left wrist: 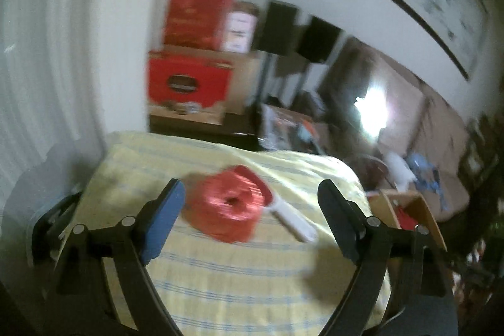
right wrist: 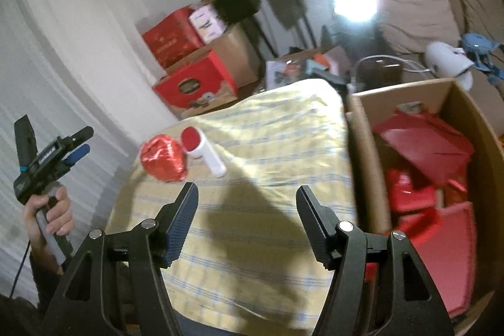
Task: Organize objects
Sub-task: 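Withdraw both tools from the box and move over the red ribbon ball, then close the left tool on the red ribbon ball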
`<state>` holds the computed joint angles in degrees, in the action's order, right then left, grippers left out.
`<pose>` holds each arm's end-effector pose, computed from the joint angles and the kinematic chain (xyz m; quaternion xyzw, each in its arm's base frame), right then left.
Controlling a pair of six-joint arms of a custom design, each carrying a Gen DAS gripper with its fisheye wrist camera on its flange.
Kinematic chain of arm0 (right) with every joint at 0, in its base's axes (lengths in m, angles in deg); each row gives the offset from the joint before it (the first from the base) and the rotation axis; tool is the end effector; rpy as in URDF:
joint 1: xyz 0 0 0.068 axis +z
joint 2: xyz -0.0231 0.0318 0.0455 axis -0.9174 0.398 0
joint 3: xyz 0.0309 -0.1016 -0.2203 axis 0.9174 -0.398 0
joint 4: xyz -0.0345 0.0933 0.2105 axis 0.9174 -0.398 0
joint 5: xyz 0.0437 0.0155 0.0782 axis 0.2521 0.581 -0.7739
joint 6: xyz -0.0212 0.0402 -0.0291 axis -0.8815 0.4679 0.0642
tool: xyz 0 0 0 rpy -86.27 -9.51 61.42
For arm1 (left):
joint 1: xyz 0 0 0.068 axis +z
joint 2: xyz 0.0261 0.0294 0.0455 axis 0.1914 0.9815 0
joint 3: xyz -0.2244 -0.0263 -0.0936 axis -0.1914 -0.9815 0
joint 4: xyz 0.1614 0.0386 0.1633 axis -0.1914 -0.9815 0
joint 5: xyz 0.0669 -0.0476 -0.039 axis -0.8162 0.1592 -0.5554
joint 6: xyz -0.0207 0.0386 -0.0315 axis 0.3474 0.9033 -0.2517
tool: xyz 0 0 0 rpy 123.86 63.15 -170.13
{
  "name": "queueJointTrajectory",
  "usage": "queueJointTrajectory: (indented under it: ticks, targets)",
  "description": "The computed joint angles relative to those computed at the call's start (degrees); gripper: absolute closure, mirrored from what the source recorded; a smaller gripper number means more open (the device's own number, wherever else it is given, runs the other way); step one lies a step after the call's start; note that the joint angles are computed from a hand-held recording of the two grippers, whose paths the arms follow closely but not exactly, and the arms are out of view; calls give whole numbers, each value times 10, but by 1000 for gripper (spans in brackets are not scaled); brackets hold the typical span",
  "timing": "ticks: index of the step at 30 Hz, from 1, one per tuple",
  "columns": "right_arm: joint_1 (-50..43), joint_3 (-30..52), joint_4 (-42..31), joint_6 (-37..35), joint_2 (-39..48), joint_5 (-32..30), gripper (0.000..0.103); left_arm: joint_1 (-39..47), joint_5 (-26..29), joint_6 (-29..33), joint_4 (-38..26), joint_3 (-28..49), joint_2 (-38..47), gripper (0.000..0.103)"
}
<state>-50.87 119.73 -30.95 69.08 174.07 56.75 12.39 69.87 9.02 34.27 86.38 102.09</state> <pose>0.3460 0.1141 0.3293 -0.1435 0.8936 0.2918 0.3093 0.2497 0.0074 0.3929 -0.2000 0.8749 -0.0640 0.4364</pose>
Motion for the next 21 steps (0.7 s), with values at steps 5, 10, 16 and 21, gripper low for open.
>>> queueJointTrajectory:
  ticks: [5, 10, 16, 21]
  targets:
    - [73, 156, -62, 7, 108, 24, 37, 112, 89, 44, -3, -14, 33, 18]
    - [135, 311, -122, 12, 221, 43, 37, 125, 107, 97, -5, 29, 146, 21]
    - [169, 420, -162, 34, 309, 52, 37, 115, 163, 140, -83, 130, 283, 37]
    - [167, 437, -170, 48, 331, 67, 37, 102, 145, 144, -100, 169, 306, 37]
